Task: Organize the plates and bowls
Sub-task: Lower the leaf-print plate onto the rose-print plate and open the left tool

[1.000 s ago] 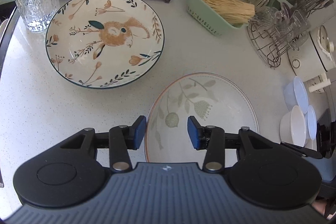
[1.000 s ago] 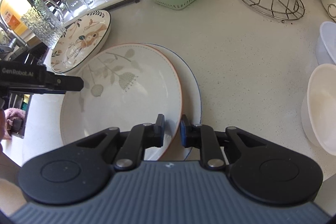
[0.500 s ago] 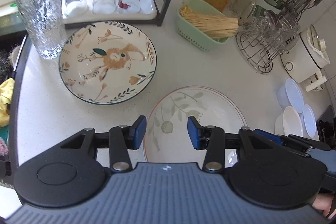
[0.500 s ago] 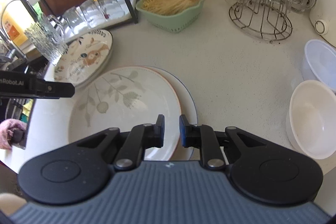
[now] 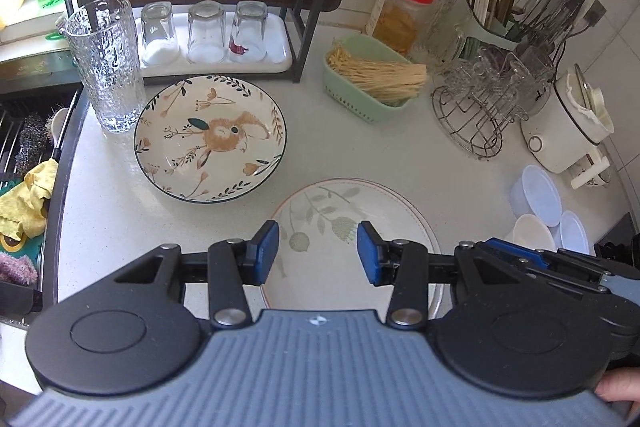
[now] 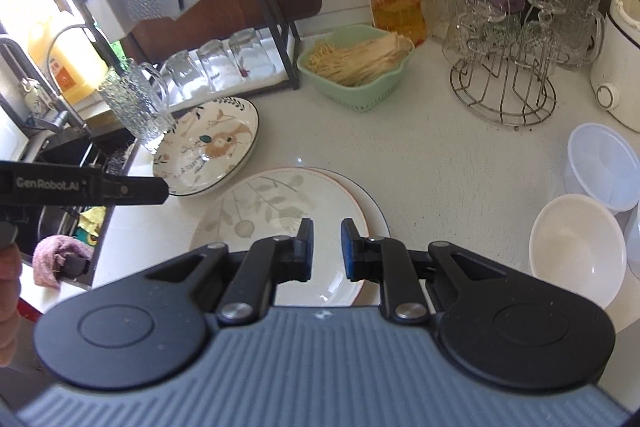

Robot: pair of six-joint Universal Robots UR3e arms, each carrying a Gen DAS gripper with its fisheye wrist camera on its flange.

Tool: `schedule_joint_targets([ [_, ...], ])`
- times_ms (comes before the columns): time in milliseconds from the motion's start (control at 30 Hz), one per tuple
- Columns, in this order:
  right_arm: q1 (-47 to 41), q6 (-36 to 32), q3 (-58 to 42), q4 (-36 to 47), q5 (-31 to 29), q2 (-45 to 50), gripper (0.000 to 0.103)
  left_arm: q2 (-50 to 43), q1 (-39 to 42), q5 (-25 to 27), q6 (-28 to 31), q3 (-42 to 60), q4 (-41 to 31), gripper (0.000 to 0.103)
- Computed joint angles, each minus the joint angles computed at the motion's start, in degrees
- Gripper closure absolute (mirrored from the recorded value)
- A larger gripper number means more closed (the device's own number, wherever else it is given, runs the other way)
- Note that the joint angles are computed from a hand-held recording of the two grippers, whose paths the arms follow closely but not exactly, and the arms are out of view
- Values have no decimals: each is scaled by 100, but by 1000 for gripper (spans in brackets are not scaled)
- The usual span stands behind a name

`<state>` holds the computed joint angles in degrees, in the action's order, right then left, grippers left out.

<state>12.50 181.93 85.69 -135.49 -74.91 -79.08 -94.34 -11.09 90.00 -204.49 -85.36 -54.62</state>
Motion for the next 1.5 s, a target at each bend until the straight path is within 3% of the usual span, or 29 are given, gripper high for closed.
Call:
schedule_joint_targets([
  [333,-377,-376,359,201,471,-630,85,-1,-687,652,-671,431,-429,55],
  [467,-620,-648,561,332,774,-943,85,-123,-1132,1162,-1089,718,-657,55],
  [900,-1409,-2168,744,1474,1954,-1614,85,-472,-2413,2514,-2875,1671,-1946,55],
  [1233,-1358,-2721,484,1930,2234,-1396,85,-356,-2476,2617,-3653,1777,-2798,55],
  [1333,-1221,-2703,270,1946,2214,-1144,85,-279,-2337,2582,-3660,1722,-2910,54],
  [1500,-905,-2527,-202,1847,2089,-606,85,7,-1809,2256,-3246,1217,-2498,53],
])
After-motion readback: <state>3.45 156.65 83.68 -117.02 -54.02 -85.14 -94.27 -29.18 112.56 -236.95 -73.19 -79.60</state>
